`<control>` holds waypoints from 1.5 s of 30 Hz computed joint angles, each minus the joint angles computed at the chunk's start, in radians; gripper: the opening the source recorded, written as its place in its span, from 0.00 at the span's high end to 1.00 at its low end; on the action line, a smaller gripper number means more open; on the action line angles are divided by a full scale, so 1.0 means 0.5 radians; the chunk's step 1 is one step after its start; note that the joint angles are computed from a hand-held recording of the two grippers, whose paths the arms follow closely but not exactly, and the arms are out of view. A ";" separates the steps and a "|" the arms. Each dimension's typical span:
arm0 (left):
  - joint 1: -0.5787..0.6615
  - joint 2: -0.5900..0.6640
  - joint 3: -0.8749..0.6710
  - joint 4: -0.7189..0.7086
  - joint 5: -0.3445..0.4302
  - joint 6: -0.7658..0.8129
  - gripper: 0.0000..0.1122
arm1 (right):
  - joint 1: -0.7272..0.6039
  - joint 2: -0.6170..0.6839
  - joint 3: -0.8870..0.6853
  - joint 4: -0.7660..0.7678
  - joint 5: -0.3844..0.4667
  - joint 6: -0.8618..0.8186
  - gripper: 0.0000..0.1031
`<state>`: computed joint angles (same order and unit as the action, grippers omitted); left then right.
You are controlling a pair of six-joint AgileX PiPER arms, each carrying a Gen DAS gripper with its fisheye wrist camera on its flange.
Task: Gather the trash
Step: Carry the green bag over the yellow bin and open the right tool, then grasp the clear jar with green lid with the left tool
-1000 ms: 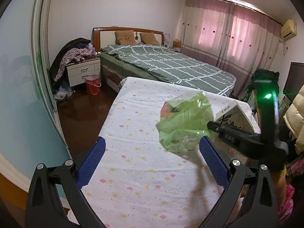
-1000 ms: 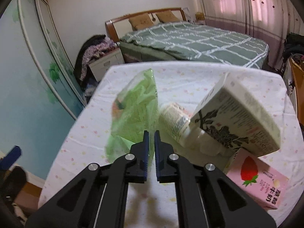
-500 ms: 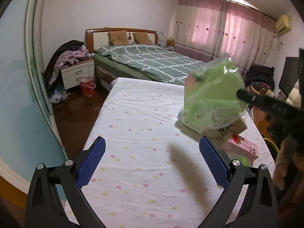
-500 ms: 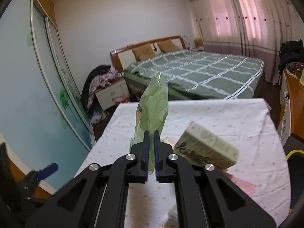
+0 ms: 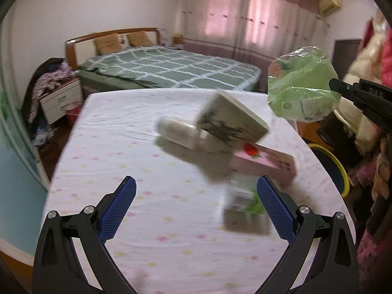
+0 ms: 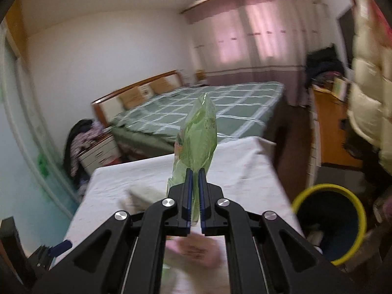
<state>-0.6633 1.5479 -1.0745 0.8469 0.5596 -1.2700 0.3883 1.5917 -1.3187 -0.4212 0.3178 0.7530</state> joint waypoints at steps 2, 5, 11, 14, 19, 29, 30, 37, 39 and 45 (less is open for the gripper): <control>-0.032 0.092 -0.078 -0.052 -0.013 0.080 0.13 | -0.113 -0.029 0.085 -0.030 -0.026 0.060 0.95; -0.073 0.241 -0.216 -0.149 -0.005 0.208 0.13 | -0.307 -0.051 0.215 0.006 -0.077 0.068 0.95; -0.088 0.429 -0.397 -0.346 -0.003 0.422 0.13 | -0.579 0.047 0.347 -0.305 -0.097 0.435 0.95; -0.090 0.499 -0.466 -0.409 0.019 0.493 0.13 | -0.656 0.148 0.340 -0.475 -0.067 0.630 0.95; -0.086 0.600 -0.574 -0.488 0.055 0.594 0.13 | -0.719 0.283 0.323 -0.636 -0.018 0.828 0.92; -0.051 0.681 -0.641 -0.569 0.066 0.704 0.13 | -0.703 0.344 0.352 -0.861 0.027 1.089 0.84; -0.048 0.681 -0.638 -0.572 0.062 0.706 0.13 | -0.693 0.342 0.351 -0.859 0.035 1.089 0.83; -0.006 0.732 -0.654 -0.665 0.038 0.797 0.13 | -0.656 0.368 0.345 -0.867 0.039 1.098 0.82; 0.011 0.751 -0.662 -0.708 0.027 0.844 0.13 | -0.648 0.375 0.339 -0.842 0.039 1.076 0.82; 0.051 0.812 -0.700 -0.814 0.006 0.971 0.16 | -0.652 0.382 0.336 -0.811 0.021 1.047 0.82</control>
<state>-0.6381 1.9539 -1.4245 0.4400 0.5625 -0.7843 0.0622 1.7828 -1.1510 -0.8268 0.3285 1.2764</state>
